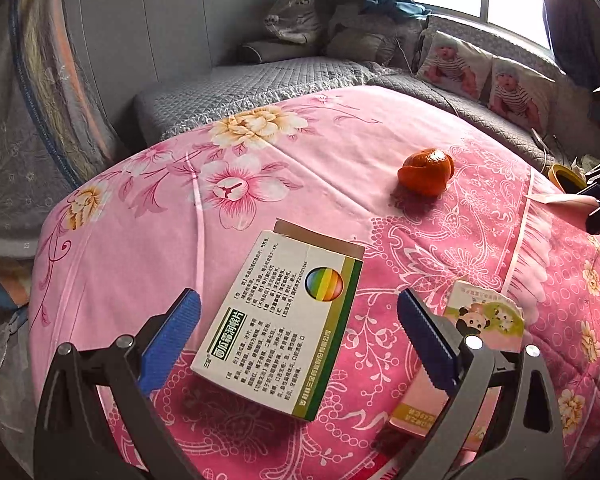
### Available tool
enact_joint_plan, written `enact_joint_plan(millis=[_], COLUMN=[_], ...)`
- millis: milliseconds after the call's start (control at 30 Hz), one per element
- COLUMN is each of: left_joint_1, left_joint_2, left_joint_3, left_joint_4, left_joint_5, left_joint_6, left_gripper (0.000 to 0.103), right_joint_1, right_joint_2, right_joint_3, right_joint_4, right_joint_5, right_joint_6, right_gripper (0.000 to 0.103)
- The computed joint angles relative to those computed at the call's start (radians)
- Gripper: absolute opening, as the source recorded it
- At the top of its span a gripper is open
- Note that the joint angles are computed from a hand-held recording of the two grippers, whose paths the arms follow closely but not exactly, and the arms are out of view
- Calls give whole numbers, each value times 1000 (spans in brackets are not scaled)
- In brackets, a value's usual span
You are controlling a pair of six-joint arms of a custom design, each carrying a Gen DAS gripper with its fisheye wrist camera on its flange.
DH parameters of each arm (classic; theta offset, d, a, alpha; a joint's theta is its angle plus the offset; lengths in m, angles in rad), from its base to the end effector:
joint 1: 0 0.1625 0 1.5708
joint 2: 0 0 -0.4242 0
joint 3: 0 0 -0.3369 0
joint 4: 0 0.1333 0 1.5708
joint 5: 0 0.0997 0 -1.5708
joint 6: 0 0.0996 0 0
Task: Collect trash
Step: 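Grasp the lotion tube with the right gripper while the left grasps the medicine box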
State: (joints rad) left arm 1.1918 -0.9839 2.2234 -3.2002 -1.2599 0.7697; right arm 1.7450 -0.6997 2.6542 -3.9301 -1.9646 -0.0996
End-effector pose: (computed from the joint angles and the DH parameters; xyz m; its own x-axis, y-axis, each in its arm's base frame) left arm -0.0228 -0.4998 0.1473 -0.4279 0.7734 -0.4677 0.8912 0.4471 -0.0760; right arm 0.1502 -0.3049 0.0780 -0.9152 -0.1012 0.3901 -0.2516 0.8997 -0.3568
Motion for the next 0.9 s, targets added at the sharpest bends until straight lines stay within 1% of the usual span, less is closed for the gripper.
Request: enact_joint_plan(millis=[167,200,233,367,433,500,567,600,633,667,700,767,800,833,867,900], left_joint_1=[12,16,16,2,-4,-14,-23,-31,-42,-55,-72,-116,-138,-158,-178,-196], left_joint_2=[37,43,47,64,63,59,24,-2,-28,-59,-89,-140,-171,-201,-234,-269], left_joint_3=[-26,-36,-38,-19,-12,6,29,46,67,90,120,179,210,237,263,290], left_joint_4=[-19,-8,-4,-66,-79,-119,-123,-130,-140,-148,-168,-219,-239,-249,-259,-264], left_joint_5=[26,30,37,78,88,104,94,86,82,76,75,98,105,110,119,122], left_joint_6=[4,-2,-4,6,4,-3,-26,-38,-49,-61,-72,-104,-123,-144,-171,-198], left_gripper=[93,86,76,75,70,68,67,67,67,67,67,67,67,67,67,67], right_joint_1=[16,15,15,13,18,27,35,35,40,46,49,71,72,65,72,98], right_joint_2=[0,5,6,14,16,17,13,14,15,19,28,62,83,96,107,128], right_joint_3=[-3,-3,-4,13,24,40,60,71,83,95,109,120,127,134,134,129], right_joint_4=[-17,-25,-25,-58,-77,-98,-115,-130,-145,-165,-195,-249,-279,-292,-285,-289], right_joint_5=[3,9,14,39,43,42,48,55,55,56,56,15,4,11,2,-30], right_joint_6=[-4,-8,-10,-18,-17,-9,-6,-5,-3,-3,-2,-5,-1,-1,-5,-8], right_gripper=[37,37,37,36,36,36,34,30,18,0,0,0,0,0,0,1])
